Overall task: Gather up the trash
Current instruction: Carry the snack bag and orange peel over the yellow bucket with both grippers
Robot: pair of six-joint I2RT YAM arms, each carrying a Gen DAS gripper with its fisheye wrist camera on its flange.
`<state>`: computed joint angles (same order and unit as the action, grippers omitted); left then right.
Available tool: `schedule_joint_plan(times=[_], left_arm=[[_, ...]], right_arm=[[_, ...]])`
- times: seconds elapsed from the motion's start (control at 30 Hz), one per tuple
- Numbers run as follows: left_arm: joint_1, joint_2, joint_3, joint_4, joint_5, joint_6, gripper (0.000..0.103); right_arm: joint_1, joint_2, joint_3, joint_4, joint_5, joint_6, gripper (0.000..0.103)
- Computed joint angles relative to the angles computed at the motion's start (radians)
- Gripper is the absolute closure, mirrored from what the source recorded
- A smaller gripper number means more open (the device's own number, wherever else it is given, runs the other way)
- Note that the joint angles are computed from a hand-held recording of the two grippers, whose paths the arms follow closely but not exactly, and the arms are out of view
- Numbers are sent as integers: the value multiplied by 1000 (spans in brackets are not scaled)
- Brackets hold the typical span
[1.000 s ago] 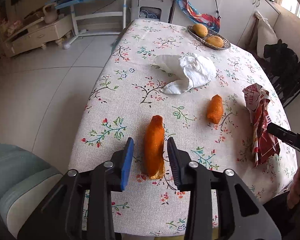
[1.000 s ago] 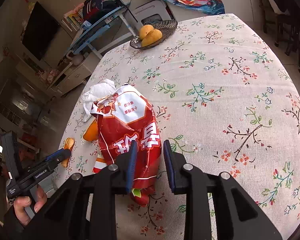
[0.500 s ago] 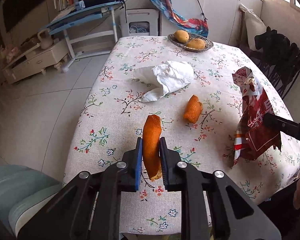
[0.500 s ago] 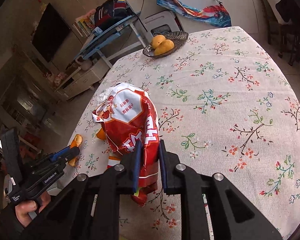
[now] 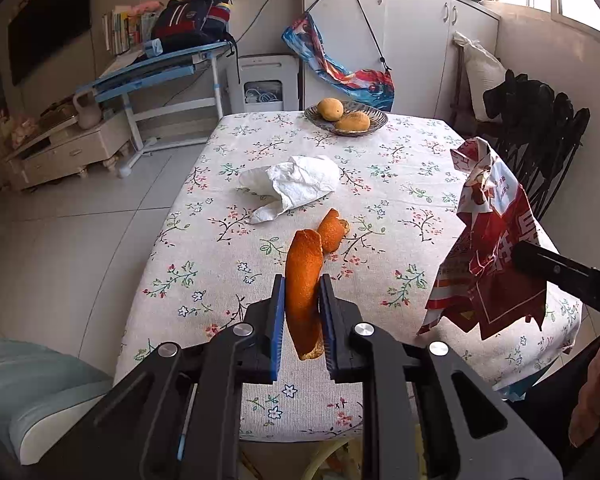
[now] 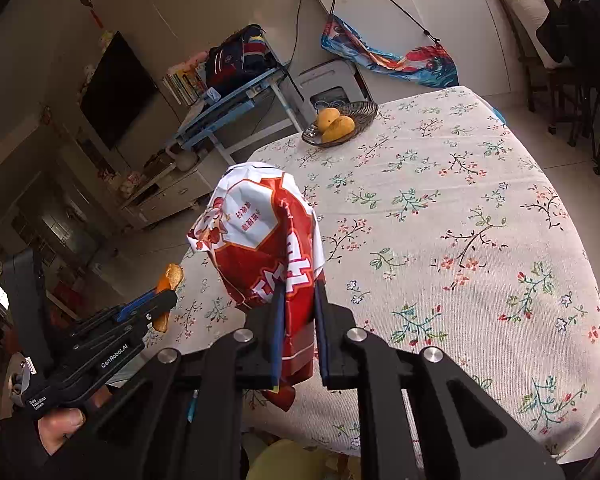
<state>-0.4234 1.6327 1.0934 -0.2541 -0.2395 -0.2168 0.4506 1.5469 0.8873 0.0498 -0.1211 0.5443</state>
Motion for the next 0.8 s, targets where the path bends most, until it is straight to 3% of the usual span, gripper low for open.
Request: schedule_joint_plan(times=[0.5, 0.8], left_arm=[[-26, -95, -83, 29, -25, -27, 87], [-37, -157, -131, 34, -39, -46, 87]], right_arm=[[45, -120, -114, 62, 19, 23, 89], [98, -191, -168, 38, 16, 36, 89]])
